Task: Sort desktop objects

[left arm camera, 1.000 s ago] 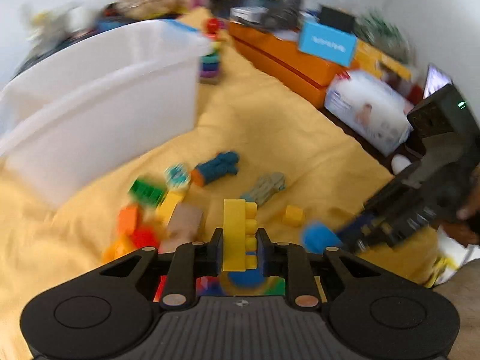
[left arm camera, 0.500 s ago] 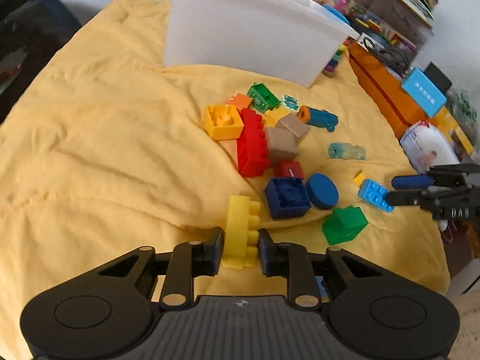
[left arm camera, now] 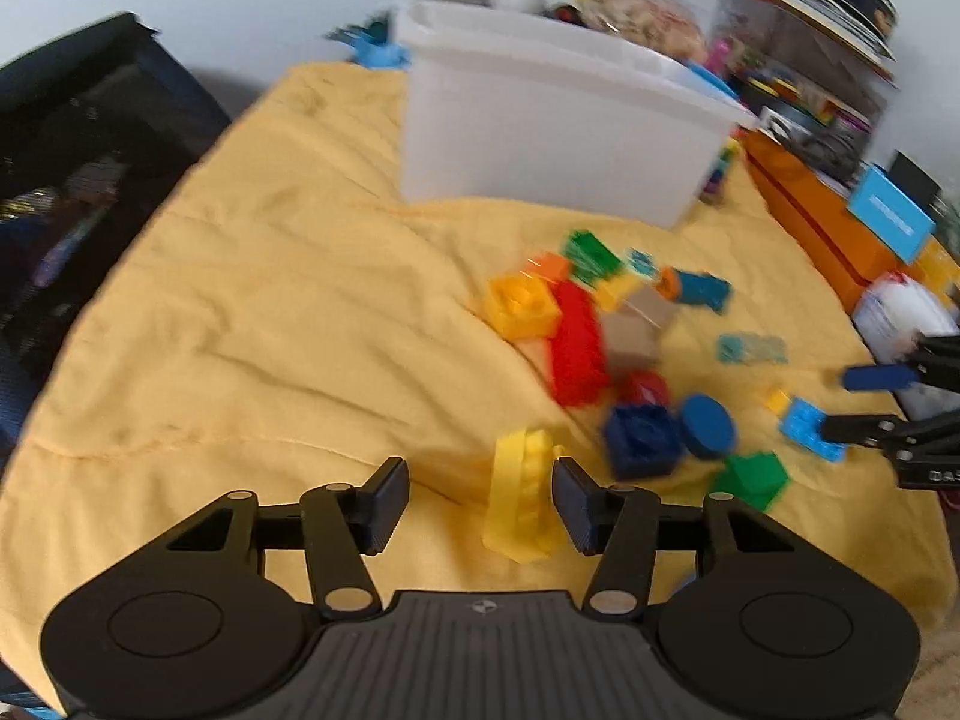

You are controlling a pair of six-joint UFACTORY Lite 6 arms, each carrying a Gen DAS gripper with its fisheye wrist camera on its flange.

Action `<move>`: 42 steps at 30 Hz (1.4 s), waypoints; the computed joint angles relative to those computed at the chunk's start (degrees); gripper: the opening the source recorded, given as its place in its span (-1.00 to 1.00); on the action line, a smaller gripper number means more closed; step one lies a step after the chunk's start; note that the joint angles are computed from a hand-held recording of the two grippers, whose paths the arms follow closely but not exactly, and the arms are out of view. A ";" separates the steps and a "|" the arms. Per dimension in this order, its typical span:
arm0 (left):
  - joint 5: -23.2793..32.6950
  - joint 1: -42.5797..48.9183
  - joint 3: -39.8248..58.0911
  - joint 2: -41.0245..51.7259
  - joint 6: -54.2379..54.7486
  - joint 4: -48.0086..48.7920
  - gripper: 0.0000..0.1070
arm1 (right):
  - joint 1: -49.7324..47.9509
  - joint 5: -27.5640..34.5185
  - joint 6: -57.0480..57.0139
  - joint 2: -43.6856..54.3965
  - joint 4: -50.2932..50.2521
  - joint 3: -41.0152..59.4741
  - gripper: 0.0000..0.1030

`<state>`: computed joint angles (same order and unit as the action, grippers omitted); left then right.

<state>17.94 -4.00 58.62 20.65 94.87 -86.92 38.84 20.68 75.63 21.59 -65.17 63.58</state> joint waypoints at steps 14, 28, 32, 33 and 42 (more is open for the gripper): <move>-2.40 -5.00 -2.50 -3.88 1.37 2.90 0.08 | 1.37 -1.59 -4.60 -0.47 2.35 -0.04 0.02; -3.34 -6.73 -5.24 -6.02 11.83 -6.34 0.08 | 5.61 2.66 -10.57 5.27 0.72 4.13 -0.16; -4.05 -6.77 -4.02 -4.06 9.83 -4.76 0.08 | 2.94 1.48 -8.04 6.90 -0.36 4.33 -0.28; -4.21 -6.58 -3.66 -3.59 9.47 -4.60 0.08 | 1.94 -0.05 -6.82 7.03 -1.14 3.95 -0.28; -3.86 -5.70 -0.91 0.15 3.73 1.20 0.08 | -1.08 -5.43 -28.42 5.89 30.10 5.95 -0.42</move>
<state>14.07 -9.70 57.70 20.80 98.60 -85.72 37.76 15.24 47.21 27.48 -35.07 69.52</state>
